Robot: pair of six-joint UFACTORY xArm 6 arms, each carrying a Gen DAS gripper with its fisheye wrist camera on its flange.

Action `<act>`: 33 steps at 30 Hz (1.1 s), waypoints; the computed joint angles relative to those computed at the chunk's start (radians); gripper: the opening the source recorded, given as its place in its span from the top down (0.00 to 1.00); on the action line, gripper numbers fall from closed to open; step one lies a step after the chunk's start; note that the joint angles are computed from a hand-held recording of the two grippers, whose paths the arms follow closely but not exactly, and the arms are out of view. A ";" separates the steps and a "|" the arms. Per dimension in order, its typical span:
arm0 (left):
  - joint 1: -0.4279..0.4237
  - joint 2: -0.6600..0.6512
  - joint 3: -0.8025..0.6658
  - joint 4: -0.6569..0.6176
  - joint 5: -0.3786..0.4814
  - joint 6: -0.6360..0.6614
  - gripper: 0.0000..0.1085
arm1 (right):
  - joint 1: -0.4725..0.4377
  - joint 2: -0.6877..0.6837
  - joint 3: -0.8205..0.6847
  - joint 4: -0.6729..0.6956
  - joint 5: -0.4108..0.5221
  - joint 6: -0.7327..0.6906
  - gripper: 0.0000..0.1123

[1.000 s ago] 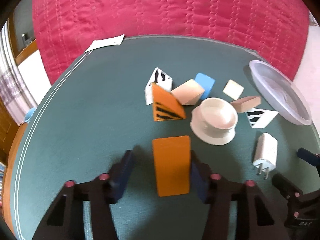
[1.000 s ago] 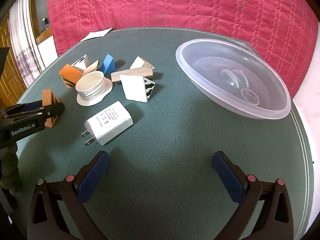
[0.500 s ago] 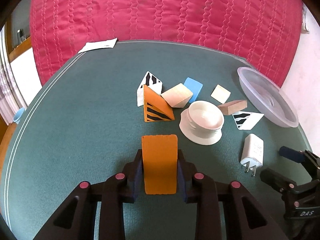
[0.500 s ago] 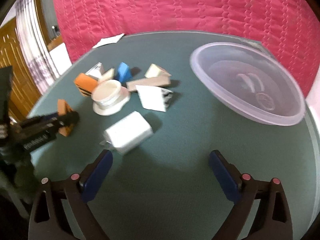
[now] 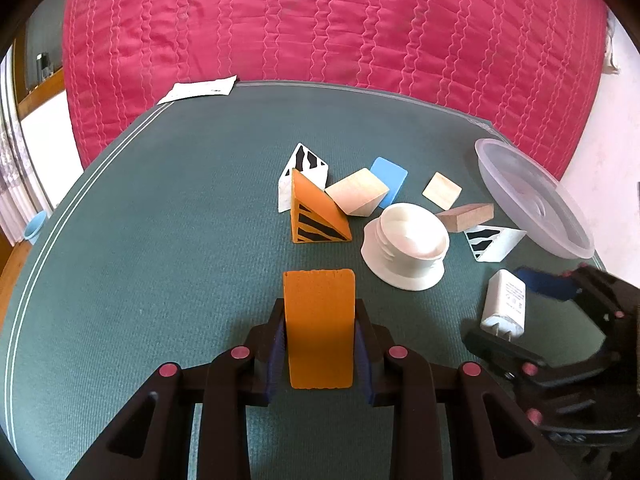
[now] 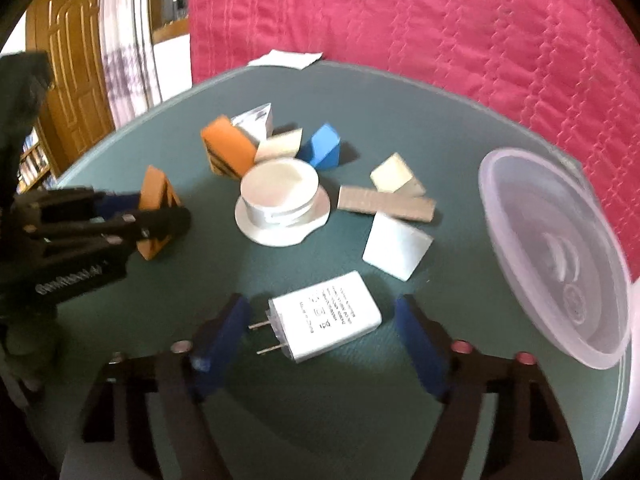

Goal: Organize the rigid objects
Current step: 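Grasp the white USB charger with the right gripper while the left gripper holds the orange slab, then carry the charger into the clear bowl and open the right gripper while left carries the slab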

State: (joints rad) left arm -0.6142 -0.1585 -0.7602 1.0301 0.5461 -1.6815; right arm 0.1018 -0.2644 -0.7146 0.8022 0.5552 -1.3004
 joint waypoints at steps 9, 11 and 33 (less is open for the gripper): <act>0.002 -0.005 0.005 0.002 0.004 0.006 0.71 | -0.041 -0.030 0.007 0.048 0.067 -0.006 0.44; 0.002 -0.002 0.002 0.001 0.006 0.011 0.71 | -0.049 -0.040 0.013 0.052 0.078 -0.005 0.44; -0.040 0.014 -0.033 -0.024 0.101 0.042 0.71 | -0.171 -0.037 -0.013 0.177 0.200 0.011 0.44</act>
State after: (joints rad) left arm -0.6546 -0.1449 -0.7927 1.0058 0.6470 -1.6391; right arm -0.0691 -0.3012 -0.7275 0.9794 0.7556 -1.2898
